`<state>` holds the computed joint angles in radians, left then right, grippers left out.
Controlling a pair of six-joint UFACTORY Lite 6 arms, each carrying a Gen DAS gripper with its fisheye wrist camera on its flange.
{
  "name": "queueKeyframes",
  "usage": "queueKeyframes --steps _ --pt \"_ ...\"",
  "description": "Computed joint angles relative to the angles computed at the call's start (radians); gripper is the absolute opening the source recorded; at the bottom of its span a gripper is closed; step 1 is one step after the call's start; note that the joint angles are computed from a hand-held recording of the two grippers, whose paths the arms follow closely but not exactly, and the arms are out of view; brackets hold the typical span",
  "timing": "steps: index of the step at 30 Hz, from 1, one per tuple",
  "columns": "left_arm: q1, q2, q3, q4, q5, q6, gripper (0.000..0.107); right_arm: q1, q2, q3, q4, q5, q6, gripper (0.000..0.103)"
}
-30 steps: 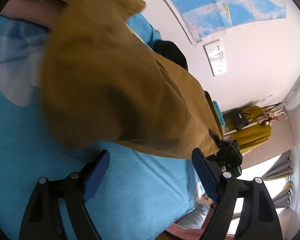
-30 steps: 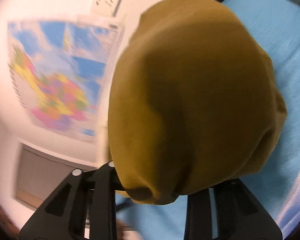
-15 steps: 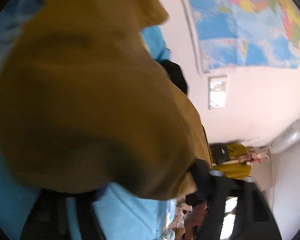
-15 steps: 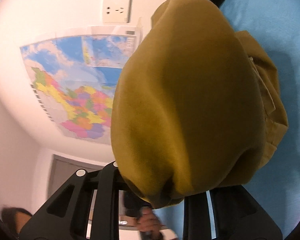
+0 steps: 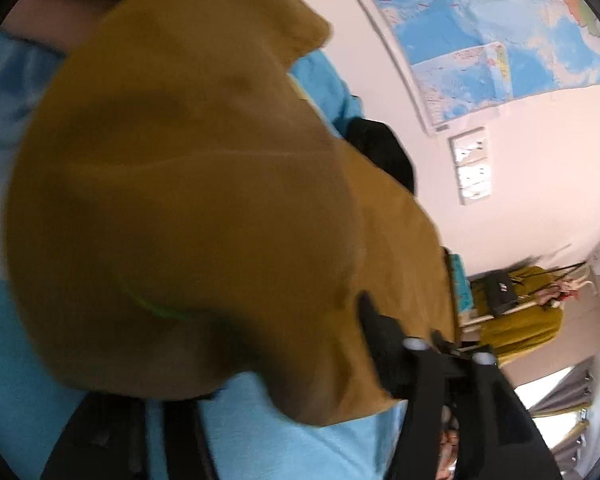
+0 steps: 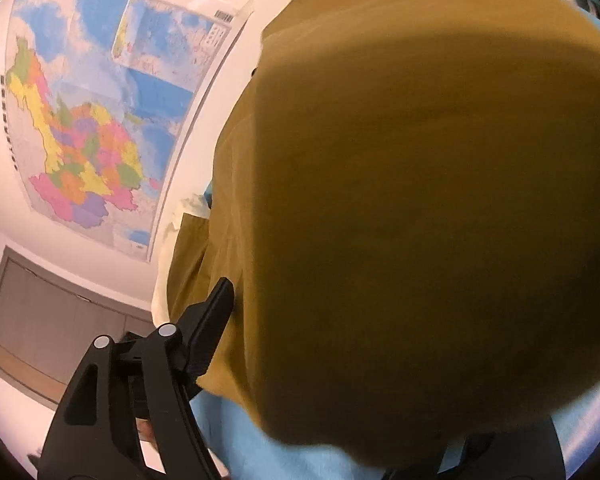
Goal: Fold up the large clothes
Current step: 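Grasp the olive bundle with both grippers from its sides and lift it, then carry the lifted olive bundle with both grippers toward the folded clothes stack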
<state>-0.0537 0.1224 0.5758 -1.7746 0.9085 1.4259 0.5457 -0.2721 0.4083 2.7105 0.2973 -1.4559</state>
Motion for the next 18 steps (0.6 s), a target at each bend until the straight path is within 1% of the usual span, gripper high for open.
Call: queueKeyframes --steps 1,2,3,4,5,6,7,8,9,11,12,14,15,16,18 --pt "-0.014 0.005 0.013 -0.013 0.002 -0.011 0.076 -0.001 0.024 0.000 0.052 0.039 -0.053 0.041" --pt "-0.038 0.002 0.028 -0.019 -0.020 -0.035 0.081 -0.004 0.011 -0.010 0.063 0.046 -0.073 0.035" --pt "-0.057 0.000 0.036 -0.027 -0.040 -0.043 0.082 -0.001 0.005 -0.012 0.079 0.037 -0.099 0.031" --pt "-0.090 -0.005 0.046 -0.047 -0.077 -0.050 0.079 0.000 0.006 -0.016 0.089 0.043 -0.116 0.026" --pt "-0.117 -0.004 0.057 -0.059 -0.128 -0.051 0.052 -0.002 -0.007 -0.030 0.092 0.057 -0.129 0.025" --pt "-0.139 0.008 0.074 -0.051 -0.179 -0.057 0.037 -0.011 -0.014 -0.041 0.068 0.070 -0.108 0.025" --pt "-0.141 0.023 0.086 -0.038 -0.188 -0.057 0.033 -0.027 -0.008 -0.046 0.013 0.084 -0.060 0.025" --pt "-0.140 0.021 0.076 -0.055 -0.183 -0.039 0.033 -0.026 0.004 -0.033 0.000 0.079 -0.051 0.025" --pt "-0.151 0.007 0.071 -0.062 -0.202 -0.027 0.033 -0.029 0.008 -0.030 -0.020 0.074 -0.044 0.027" --pt "-0.190 -0.030 0.066 -0.065 -0.275 -0.013 0.033 -0.046 0.015 -0.019 -0.087 0.058 0.007 0.035" --pt "-0.195 -0.037 0.063 -0.068 -0.283 -0.007 0.033 -0.048 0.013 -0.015 -0.091 0.039 0.009 0.041" --pt "-0.192 -0.035 0.062 -0.070 -0.281 0.006 0.033 -0.054 -0.013 -0.030 -0.116 0.029 0.037 0.042" --pt "-0.183 -0.030 0.062 -0.066 -0.276 0.013 0.033 -0.070 -0.047 -0.058 -0.146 0.022 0.068 0.047" --pt "-0.180 -0.032 0.058 -0.069 -0.276 0.024 0.033 -0.075 -0.046 -0.062 -0.135 0.022 0.066 0.051" --pt "-0.190 -0.045 0.051 -0.076 -0.296 0.043 0.033 -0.089 -0.046 -0.085 -0.080 0.050 0.023 0.052"
